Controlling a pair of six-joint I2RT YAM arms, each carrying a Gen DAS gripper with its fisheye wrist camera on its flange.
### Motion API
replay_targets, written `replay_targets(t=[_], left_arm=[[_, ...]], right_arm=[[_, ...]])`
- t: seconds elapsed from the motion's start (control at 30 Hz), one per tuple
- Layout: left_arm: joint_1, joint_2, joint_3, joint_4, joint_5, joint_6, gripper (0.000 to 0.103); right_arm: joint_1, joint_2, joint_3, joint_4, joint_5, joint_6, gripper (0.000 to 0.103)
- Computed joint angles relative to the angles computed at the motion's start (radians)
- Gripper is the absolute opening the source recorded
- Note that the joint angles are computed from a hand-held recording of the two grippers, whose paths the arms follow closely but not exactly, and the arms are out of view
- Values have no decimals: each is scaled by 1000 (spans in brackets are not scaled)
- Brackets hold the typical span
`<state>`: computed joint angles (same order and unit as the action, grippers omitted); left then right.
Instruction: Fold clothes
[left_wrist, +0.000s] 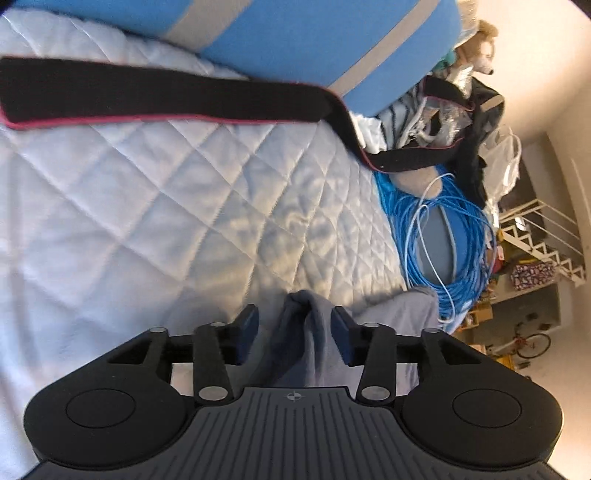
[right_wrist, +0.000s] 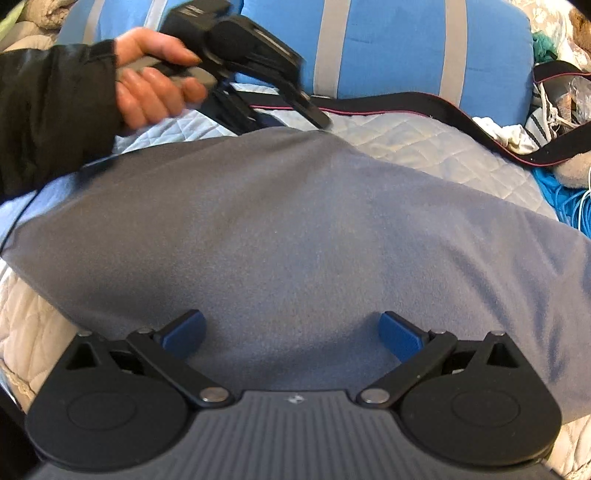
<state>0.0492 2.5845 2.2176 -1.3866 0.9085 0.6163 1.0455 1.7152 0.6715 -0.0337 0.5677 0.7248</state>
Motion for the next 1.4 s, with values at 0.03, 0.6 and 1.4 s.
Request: replay_targets(t=[0.03,0.6,1.4], left_arm=[[17,-3,3,-19,-3,27,42],[113,-331,-463,261,-280,350,8],[280,-259,-254,33,-284,436,33]], right_arm=[[-2,1,4,-4,-1,1,103],[-10,23,31,-20,8,7,103],[-5,22,41,-40,12,21,103]])
